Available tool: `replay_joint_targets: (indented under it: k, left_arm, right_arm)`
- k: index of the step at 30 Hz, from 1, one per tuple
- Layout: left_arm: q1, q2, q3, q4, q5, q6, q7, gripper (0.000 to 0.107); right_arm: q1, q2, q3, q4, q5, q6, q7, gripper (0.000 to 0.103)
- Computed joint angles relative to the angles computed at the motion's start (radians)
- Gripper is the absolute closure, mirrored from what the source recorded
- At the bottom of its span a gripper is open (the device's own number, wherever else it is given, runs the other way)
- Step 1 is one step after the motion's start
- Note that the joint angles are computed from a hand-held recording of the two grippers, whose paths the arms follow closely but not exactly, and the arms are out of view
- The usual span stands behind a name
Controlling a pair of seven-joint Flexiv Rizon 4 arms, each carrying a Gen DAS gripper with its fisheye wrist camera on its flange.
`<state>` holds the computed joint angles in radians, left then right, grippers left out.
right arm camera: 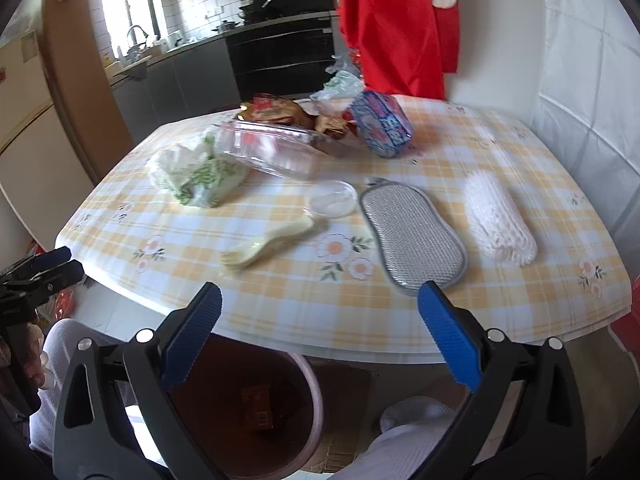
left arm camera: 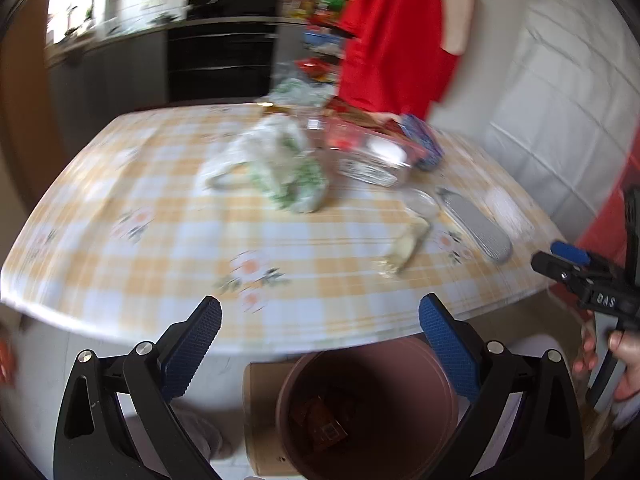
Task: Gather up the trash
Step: 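Grasp the cream plastic spoon with the left tool, then grasp the grey mesh sponge with the right tool while the left tool holds the spoon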
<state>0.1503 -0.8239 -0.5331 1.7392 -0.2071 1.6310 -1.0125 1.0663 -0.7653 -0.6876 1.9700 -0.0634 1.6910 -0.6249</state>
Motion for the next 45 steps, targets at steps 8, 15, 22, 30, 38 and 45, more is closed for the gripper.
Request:
replay_joint_targets:
  k: [8, 15, 22, 30, 38, 45]
  left_arm:
    - [-0.222, -0.135, 0.149, -0.318, -0.023, -0.247, 0.138, 0.022]
    - [-0.391, -0.266, 0.309, -0.598, -0.038, -0.395, 0.177, 0.033]
    - [-0.471, -0.373, 0.420, -0.802, -0.005, -0.513, 0.097, 0.048]
    - [-0.460, -0.355, 0.415, -0.777, 0.034, -0.551, 0.062, 0.089]
    - [-0.367, -0.249, 0.307, -0.550, -0.055, -0.412, 0.091, 0.090]
    - [-0.290, -0.186, 0.230, -0.400, -0.121, -0.294, 0.110, 0.090]
  right_arm:
    - [-0.060, -0.022, 0.027, 0.006, 0.000, -0.001, -0.003, 0.006]
    - [-0.051, -0.060, -0.046, 0.019, -0.027, -0.033, 0.023, 0.006]
    - [-0.115, -0.067, -0.005, 0.004, -0.016, 0.003, -0.027, 0.006]
    - [-0.222, -0.063, 0.103, -0.081, -0.056, -0.020, -0.108, 0.006]
    - [-0.401, -0.095, 0.266, -0.271, -0.238, -0.224, -0.159, 0.006]
    - [-0.567, -0.150, 0.429, -0.438, -0.328, -0.391, -0.203, 0.006]
